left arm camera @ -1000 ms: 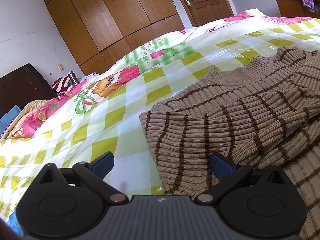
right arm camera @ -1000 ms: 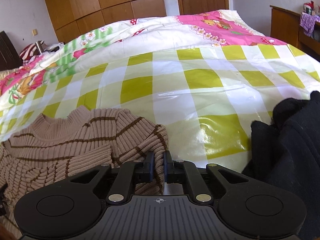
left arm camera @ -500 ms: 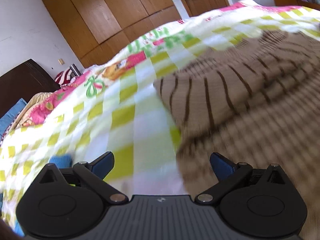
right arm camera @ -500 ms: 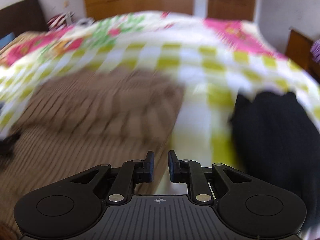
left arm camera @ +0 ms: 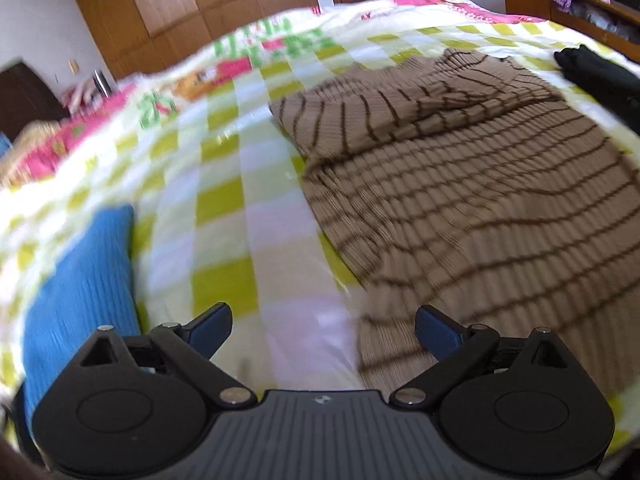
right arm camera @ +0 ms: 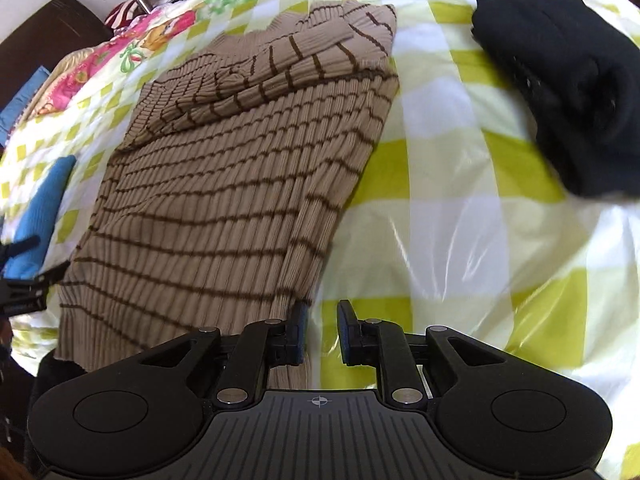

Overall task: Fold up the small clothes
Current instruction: 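Move the right gripper over the sweater toward its hem, then grasp the sweater hem with the right gripper while the left gripper grasps it too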

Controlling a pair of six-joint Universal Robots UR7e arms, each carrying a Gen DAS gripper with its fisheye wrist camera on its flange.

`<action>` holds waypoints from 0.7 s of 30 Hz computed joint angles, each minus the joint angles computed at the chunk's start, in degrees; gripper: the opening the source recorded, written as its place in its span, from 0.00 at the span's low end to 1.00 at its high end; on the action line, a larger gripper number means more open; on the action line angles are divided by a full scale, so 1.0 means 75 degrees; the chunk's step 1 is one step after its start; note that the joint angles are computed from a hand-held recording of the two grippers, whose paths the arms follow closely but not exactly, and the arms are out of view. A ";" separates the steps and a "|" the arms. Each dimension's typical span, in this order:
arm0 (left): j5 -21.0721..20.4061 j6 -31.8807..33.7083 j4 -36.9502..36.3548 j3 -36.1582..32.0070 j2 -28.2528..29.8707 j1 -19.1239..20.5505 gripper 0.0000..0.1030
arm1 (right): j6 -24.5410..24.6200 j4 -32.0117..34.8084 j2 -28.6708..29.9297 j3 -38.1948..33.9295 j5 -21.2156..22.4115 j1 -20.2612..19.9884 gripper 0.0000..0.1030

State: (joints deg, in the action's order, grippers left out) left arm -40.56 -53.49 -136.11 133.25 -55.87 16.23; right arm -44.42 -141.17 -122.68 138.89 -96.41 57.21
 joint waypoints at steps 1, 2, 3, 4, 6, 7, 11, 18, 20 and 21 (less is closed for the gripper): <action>-0.0238 -0.0098 -0.0062 0.0050 -0.0080 -0.0007 1.00 | 0.0005 0.0112 -0.0053 0.0006 0.0001 -0.0024 0.19; -0.0415 -0.0184 -0.0115 0.0104 -0.0129 -0.0018 0.98 | -0.0061 0.0203 -0.0117 0.0016 0.0035 -0.0080 0.19; -0.0539 -0.0285 -0.0067 0.0115 -0.0151 -0.0018 0.94 | -0.0104 0.0239 -0.0169 0.0037 0.0057 -0.0106 0.19; -0.0631 -0.0353 -0.0021 0.0121 -0.0170 -0.0017 0.89 | -0.0098 0.0273 -0.0192 0.0036 0.0058 -0.0108 0.20; -0.0763 -0.0569 -0.0063 0.0159 -0.0247 -0.0019 0.86 | -0.0010 0.0487 -0.0253 -0.0028 0.0182 -0.0169 0.20; -0.0856 -0.0630 -0.0182 0.0178 -0.0288 0.0013 0.83 | 0.0047 0.0640 -0.0282 -0.0078 0.0300 -0.0230 0.21; -0.1301 -0.0711 -0.0578 0.0143 -0.0252 0.0294 0.69 | -0.0059 0.1128 -0.0398 -0.0168 0.0641 -0.0443 0.31; -0.1495 -0.0594 -0.0613 -0.0022 -0.0066 0.0273 0.63 | 0.0133 0.0797 -0.0158 -0.0024 0.0270 -0.0193 0.35; -0.1452 -0.0590 -0.0529 -0.0061 -0.0055 0.0210 0.64 | 0.0280 0.1064 -0.0278 -0.0087 0.0536 -0.0229 0.35; -0.1440 -0.0583 -0.0484 -0.0078 -0.0040 0.0190 0.64 | 0.0318 0.1316 -0.0379 -0.0149 0.0765 -0.0319 0.35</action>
